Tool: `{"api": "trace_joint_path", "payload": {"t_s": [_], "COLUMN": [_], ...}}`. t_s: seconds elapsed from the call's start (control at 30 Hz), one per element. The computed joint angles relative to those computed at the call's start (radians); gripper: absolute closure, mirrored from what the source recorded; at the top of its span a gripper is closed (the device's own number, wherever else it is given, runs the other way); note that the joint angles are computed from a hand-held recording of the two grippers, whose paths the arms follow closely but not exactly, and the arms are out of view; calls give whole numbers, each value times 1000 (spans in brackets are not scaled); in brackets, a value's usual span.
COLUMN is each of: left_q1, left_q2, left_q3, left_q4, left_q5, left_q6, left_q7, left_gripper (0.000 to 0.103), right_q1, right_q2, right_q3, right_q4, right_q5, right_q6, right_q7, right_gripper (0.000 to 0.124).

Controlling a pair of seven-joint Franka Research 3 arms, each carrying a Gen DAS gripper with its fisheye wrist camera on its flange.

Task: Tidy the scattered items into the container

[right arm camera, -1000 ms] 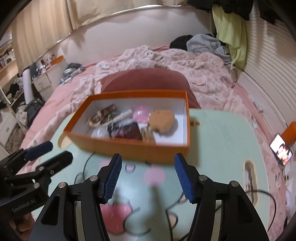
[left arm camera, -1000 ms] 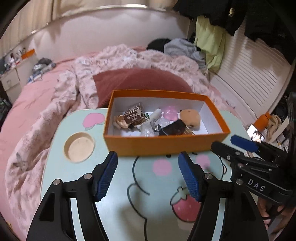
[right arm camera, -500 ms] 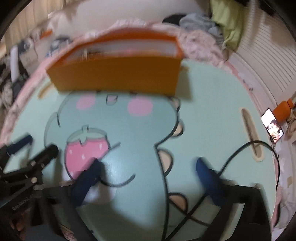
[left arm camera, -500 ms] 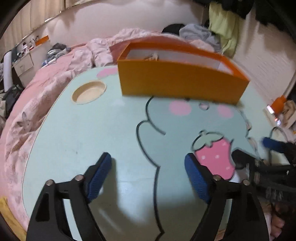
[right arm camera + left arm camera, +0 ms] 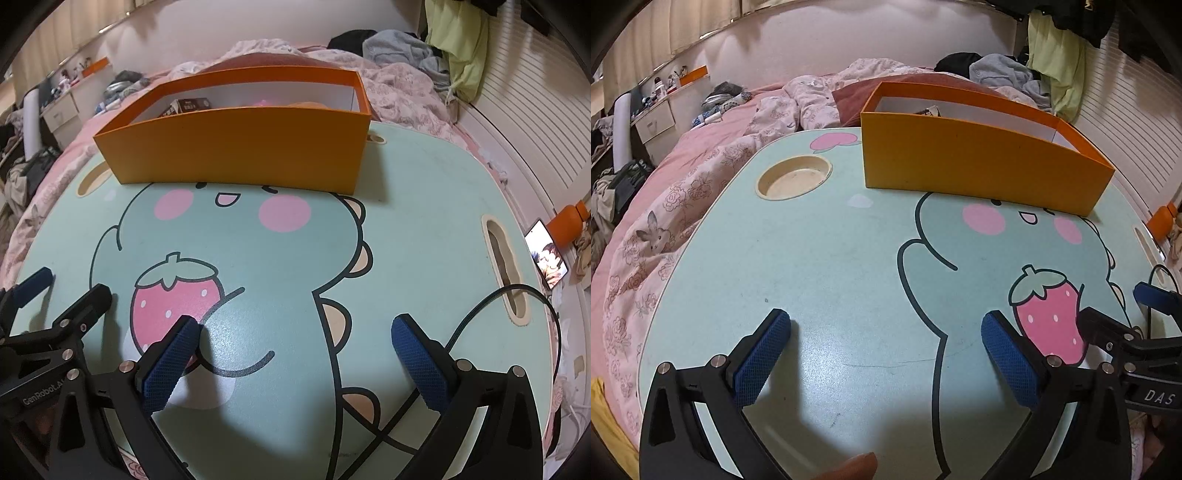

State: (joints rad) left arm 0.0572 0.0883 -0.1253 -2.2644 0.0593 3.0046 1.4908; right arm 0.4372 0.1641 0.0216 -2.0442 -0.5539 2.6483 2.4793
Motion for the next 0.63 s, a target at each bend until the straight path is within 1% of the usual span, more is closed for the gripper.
{"api": "trace_joint_path", "payload": {"t_s": [0.13,0.5,0.63], "left_q1": [0,0,0], "left_q2": [1,4,5], "left_q3": [0,0,3], "left_q4": [2,7,1], "left_q5": [2,1,14], "left_q6": [-4,-10,1], "left_q7": [-2,0,-11], "left_gripper": [0,0,0], "right_q1": [1,-6,-5], "right_q2": [-21,-18,-19], "right_q3": [6,12,11], "right_q4": [-12,-11,-9], "right_q5": [2,3,5], "right_q6": [-9,-8,-10], "right_q7": [1,0,-2], "right_gripper": [21,21,21]}}
